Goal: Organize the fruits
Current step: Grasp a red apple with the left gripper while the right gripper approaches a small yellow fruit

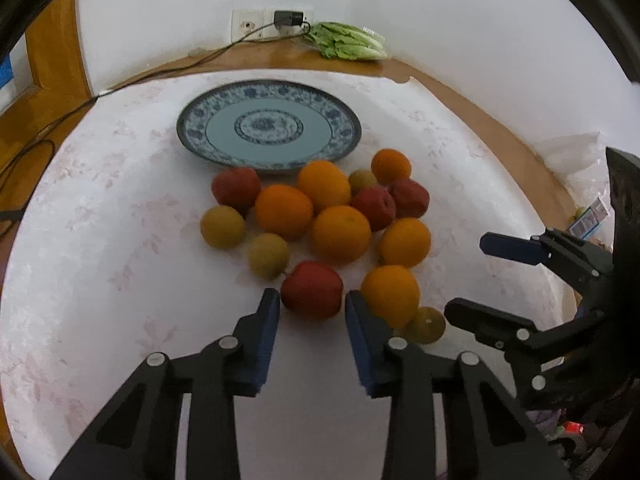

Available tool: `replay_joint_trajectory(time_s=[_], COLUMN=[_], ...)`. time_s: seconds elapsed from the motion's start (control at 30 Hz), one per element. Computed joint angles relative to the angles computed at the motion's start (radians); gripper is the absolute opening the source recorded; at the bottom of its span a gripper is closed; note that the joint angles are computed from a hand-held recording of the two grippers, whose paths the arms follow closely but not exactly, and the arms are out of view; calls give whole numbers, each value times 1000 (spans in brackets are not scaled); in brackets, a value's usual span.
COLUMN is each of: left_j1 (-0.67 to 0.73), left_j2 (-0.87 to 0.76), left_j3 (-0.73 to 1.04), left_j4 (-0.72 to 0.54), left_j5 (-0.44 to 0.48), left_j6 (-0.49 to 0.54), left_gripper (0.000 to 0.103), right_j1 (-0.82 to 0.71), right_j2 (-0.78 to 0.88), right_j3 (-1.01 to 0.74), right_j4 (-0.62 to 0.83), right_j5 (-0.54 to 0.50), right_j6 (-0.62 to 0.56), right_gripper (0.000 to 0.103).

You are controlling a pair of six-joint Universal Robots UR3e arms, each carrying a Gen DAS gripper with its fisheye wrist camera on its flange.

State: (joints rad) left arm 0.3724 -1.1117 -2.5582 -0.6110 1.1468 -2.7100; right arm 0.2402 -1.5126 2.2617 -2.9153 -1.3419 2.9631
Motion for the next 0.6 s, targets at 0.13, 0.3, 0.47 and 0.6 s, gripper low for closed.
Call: replay_joint_trajectory(time_s=[0.13, 0.3, 0.47, 0.6], left_j1=[4, 19, 40, 66], left_j2=[-18, -8, 35, 98], left_j3=[-9, -16, -18, -23], left_j4=[26, 20, -28, -72], left_j5=[-13, -30, -38, -37], left_j6=[-11, -14, 10, 28], left_gripper=[33, 32, 32, 32], right_j1=[-9, -15, -22, -20], right_j2=[-2, -6, -11, -15], right_j3=[7, 13, 22, 23], right_j4=[3, 6, 11, 13], right_j5=[19, 41, 68, 75], right_j6=[4, 5, -1, -4], right_gripper=[78, 78, 78, 77])
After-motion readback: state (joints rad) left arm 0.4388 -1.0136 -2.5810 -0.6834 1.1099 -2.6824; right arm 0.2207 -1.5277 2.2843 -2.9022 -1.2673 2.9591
